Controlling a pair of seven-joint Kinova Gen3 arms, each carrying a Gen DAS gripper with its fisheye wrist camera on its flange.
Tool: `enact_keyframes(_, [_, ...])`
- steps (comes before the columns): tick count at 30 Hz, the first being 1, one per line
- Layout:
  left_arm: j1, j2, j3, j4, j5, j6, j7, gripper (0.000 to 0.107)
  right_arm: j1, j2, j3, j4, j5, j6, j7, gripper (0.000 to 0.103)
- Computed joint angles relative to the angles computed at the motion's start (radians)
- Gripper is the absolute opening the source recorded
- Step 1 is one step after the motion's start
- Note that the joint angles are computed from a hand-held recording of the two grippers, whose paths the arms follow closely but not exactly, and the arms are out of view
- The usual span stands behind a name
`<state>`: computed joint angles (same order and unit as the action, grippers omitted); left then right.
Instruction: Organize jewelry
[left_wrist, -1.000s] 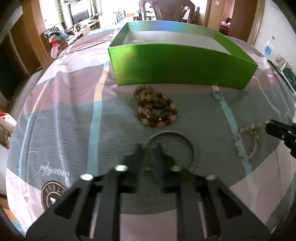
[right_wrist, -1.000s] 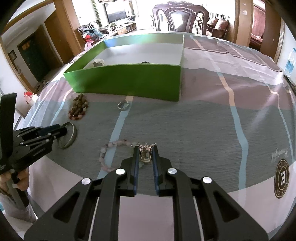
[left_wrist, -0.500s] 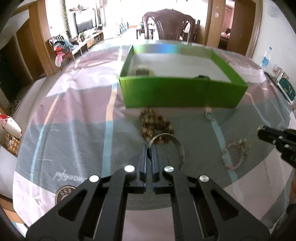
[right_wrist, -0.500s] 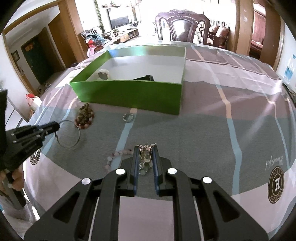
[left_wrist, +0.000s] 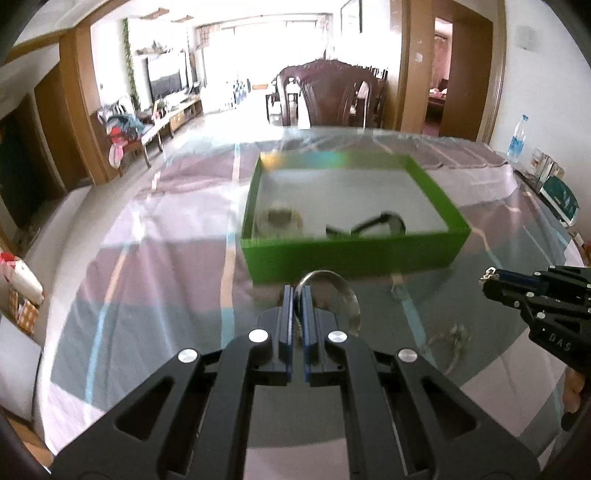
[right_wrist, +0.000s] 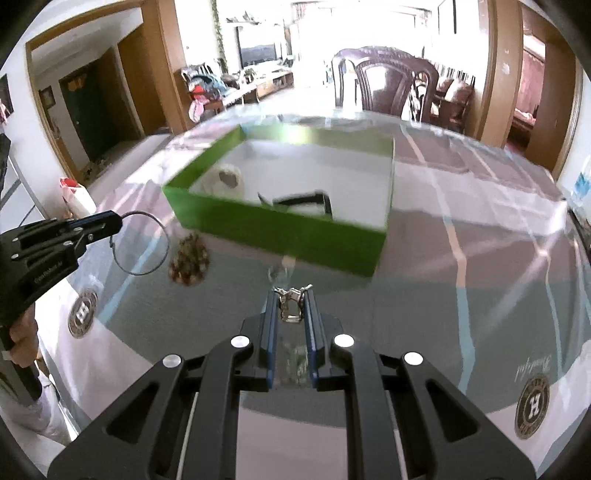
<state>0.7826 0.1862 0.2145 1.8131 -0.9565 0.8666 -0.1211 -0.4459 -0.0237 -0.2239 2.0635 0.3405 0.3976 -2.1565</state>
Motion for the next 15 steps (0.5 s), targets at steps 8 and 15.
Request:
enact_keyframes(8, [-0.04, 0.074, -0.052, -0.184, -0.046, -0.003, -0.135, 0.004, 0.008, 0.098, 0.045, -0.176, 0.084, 0.01, -0.016, 0.014])
enact_keyframes(15, [-0.06, 0.186, -0.135, -0.267, -0.003, -0.118, -0.186, 0.005, -0.045, 0.301, 0.146, -0.338, 0.049, 0.094, -0.039, 0.015])
